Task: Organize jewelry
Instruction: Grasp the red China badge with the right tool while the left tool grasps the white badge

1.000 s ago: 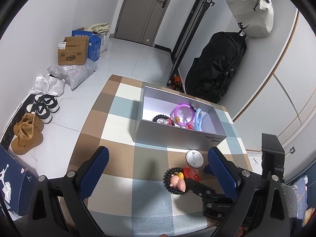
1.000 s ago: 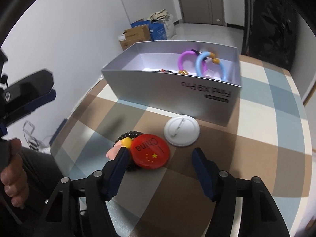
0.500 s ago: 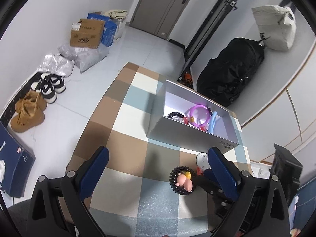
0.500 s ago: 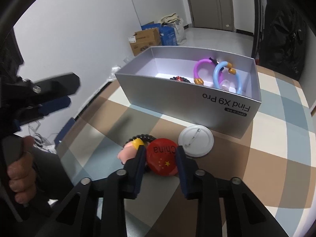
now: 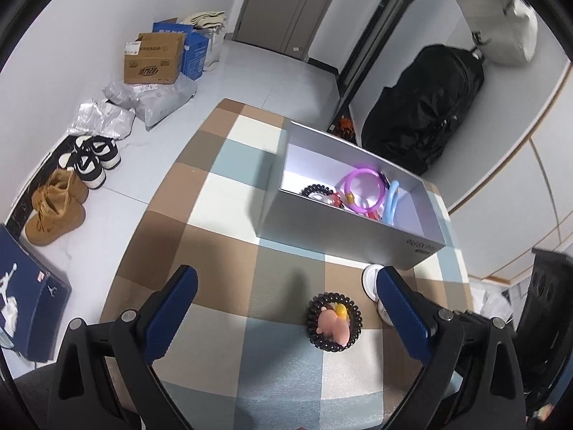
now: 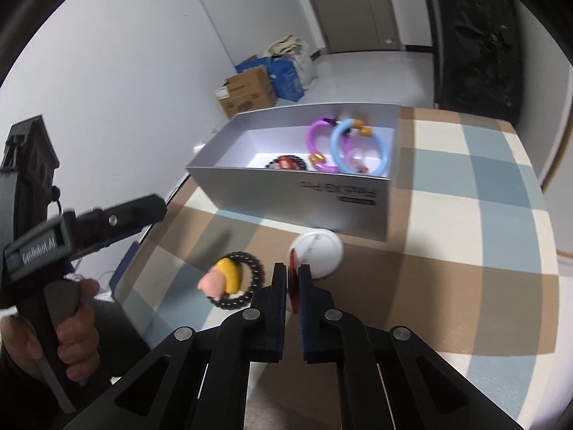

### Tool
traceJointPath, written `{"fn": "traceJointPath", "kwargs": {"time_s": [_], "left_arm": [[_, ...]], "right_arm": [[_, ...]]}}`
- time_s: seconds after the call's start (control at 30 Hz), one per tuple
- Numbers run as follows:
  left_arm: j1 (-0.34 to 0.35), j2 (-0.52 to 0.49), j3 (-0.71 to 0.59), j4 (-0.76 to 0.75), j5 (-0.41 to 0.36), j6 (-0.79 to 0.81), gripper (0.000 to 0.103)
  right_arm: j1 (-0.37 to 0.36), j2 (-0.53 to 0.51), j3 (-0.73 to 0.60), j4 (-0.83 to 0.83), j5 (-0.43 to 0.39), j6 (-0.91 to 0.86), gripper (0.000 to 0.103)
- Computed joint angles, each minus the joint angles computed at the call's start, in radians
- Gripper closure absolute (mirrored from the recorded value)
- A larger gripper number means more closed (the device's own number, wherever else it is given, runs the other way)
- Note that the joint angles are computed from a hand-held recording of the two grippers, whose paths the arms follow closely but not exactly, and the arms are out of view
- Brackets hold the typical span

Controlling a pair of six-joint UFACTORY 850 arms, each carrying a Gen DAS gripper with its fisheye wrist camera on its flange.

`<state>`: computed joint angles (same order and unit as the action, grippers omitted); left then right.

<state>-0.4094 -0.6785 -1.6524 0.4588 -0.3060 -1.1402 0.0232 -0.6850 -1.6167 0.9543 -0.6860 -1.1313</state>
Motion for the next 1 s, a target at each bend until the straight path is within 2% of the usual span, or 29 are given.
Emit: {"fn": "traceJointPath", "kwargs": {"time_s": [0.13,0.3,0.43,0.67,0.83,0.93,1.0], "left_arm": [[-0.020,-0.020,-0.037,0.077,-0.058,-0.014,0.005],[-0.048,-0.073,-0.119,0.112,-0.156,0.057,0.005],[-0.059,-0.100,-0.161,0.055,-0.158,0.183,0.005],[-0.068,-0.167,-0.268,-0.068,-0.228,0.381,0.005],[-0.070,-0.237,-0.393,-0.122,-0.316,0.475,0.006],[-0.070,-0.274,-0.449,-0.187,-0.366,0.559,0.014],[-0.075,-0.293,-0.472,-0.198,-0.396,0.570,0.015]], "right_arm": [[-0.003,-0.004,-0.007,-0.010,-0.011,0.021,0.098],[-0.036,-0.012,-0.021,0.039,-0.057,0.025,0.098],[-0.070,-0.007,-0.024,0.090,-0.082,0.031,0.098],[-0.125,0.012,-0.020,0.173,-0.110,0.021,0.098],[-0.148,0.013,-0.032,0.208,-0.131,0.024,0.098],[-0.159,0.003,-0.050,0.219,-0.143,0.040,0.098],[-0.163,-0.011,-0.070,0.219,-0.151,0.050,0.098]]}}
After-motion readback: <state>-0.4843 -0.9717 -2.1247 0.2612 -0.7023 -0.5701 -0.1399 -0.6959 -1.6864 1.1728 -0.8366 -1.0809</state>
